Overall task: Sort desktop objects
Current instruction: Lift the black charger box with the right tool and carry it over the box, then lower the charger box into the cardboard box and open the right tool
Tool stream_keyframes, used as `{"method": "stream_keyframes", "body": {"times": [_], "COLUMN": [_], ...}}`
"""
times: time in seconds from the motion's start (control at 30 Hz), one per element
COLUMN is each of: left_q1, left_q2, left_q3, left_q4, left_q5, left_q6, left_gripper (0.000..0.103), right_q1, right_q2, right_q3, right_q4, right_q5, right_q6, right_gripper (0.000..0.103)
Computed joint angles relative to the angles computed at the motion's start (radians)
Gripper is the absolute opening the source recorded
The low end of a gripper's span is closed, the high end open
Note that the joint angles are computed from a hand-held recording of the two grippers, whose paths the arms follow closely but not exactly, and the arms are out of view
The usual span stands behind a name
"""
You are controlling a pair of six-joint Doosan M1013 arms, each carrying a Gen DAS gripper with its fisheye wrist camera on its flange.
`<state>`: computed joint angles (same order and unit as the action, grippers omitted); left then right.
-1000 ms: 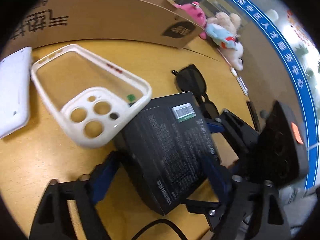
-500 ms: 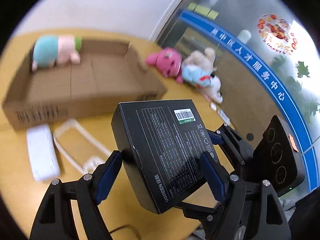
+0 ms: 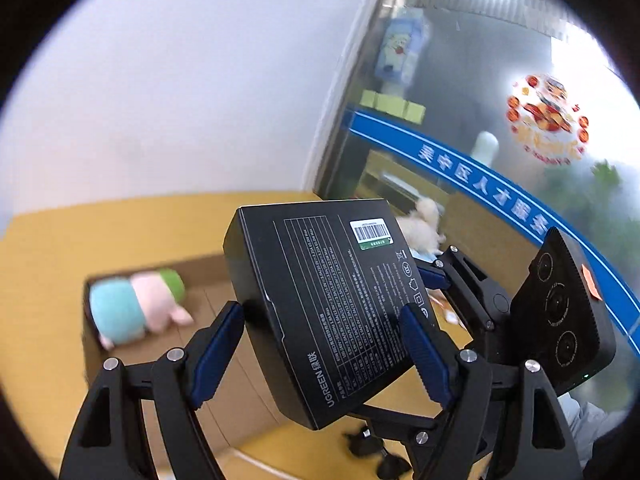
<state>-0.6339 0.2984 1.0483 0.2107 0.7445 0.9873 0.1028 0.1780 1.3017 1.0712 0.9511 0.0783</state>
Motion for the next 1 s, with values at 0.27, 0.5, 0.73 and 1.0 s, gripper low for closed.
{"method": "stream_keyframes", "body": {"times": [0.27, 0.5, 0.73, 1.0], "left_q1": [0.123, 0.194, 0.216, 0.218], "left_q2": [0.128, 0.272, 0.419, 0.532], "left_q3": [-0.155, -0.272, -0.393, -0.536], "left_q4": [-0.153, -0.290, -0.362, -0.379], "left_q5": [0.057, 0.155, 0.308, 0.513], "left_q6": [0.112, 0.141, 0.119, 0.059], "left_gripper": [0.080, 0.080, 0.080, 0.079], "right_q1": [0.043, 0.065, 0.074, 0.081], "right_q2": [0.246, 0.470, 0.676, 0.792], "right_q3": [-0.361, -0.641, -0.885, -1.023], "right_q4": [-0.101, -0.236, -0.355, -0.436], "right_q5": [0.108, 0.259, 0.435, 0.547], "right_q6": [0.226, 0.444, 0.668, 0.839], "right_gripper": [0.100, 0.100, 0.100, 0.094]}}
